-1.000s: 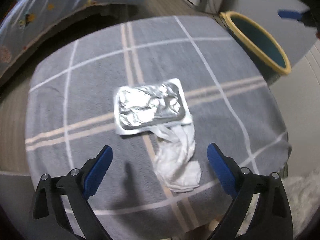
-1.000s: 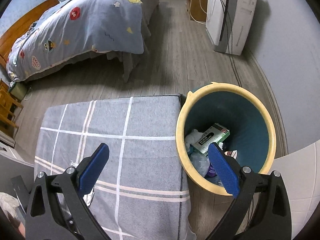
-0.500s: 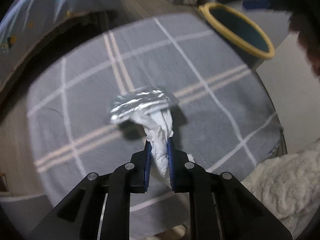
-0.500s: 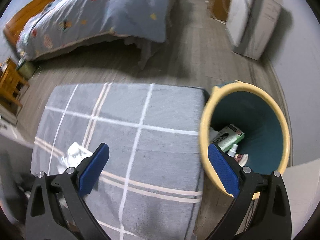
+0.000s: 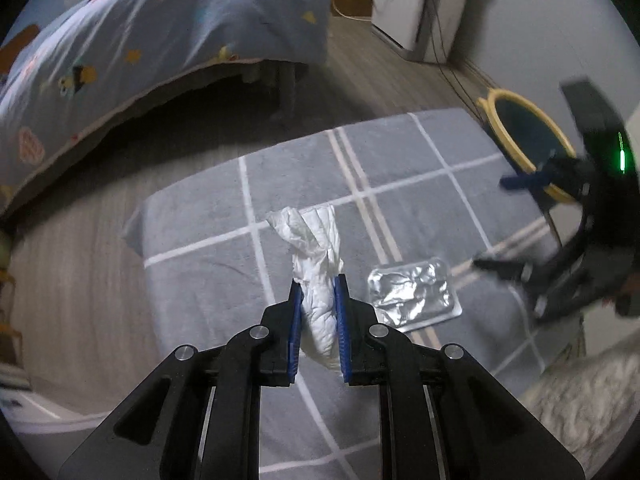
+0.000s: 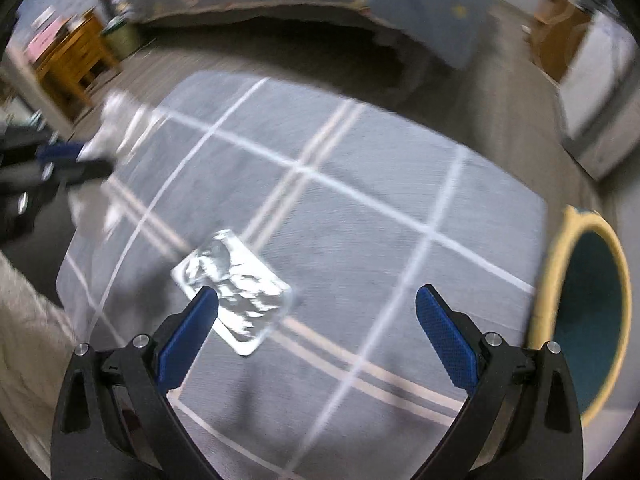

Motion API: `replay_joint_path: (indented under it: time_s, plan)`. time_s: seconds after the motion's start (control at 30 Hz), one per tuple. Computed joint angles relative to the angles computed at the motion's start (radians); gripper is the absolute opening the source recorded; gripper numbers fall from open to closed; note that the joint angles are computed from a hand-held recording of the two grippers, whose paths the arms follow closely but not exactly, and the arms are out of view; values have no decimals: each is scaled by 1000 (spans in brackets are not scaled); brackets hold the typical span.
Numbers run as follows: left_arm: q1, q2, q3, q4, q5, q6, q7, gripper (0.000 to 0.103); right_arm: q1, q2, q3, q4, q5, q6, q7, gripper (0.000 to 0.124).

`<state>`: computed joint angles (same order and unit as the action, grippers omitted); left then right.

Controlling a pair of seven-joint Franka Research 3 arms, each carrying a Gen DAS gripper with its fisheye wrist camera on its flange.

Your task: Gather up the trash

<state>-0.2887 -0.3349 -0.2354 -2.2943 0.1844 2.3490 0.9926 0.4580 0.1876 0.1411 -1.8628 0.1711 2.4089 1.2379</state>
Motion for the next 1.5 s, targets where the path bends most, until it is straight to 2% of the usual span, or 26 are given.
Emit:
replay_joint_path:
  time_s: [0.2, 0.33, 0.6, 0.77, 0.83, 0.93, 1.1, 1.5]
  plan:
    - [3, -29, 35, -48, -56, 36, 22, 16, 34, 43, 22, 9, -47, -28, -112, 97]
    - [15, -35, 47, -67, -80, 44, 27, 16, 51, 79, 25, 37, -54, -77, -152, 97]
    - [29, -45, 54, -89, -107, 65, 29, 16, 116, 140, 3, 76, -175, -56, -71, 97]
    - [32, -54, 58, -99, -115, 69, 30, 16, 125, 171, -3, 122, -187, -76, -39, 95]
    - [33, -56, 59, -101, -117, 69, 30, 16, 121, 179, 1, 135, -176, -77, -44, 82]
    - [33, -58, 59, -102, -117, 70, 36, 16, 117, 182, 4, 152, -150, -102, -35, 72]
    - [32, -57, 55, -101, -113, 70, 38, 16, 111, 177, 0, 168, -140, -114, -30, 70]
    - [40, -40, 27, -70, -49, 73, 6, 16, 46, 74, -26, 132, -96, -28, 67, 70]
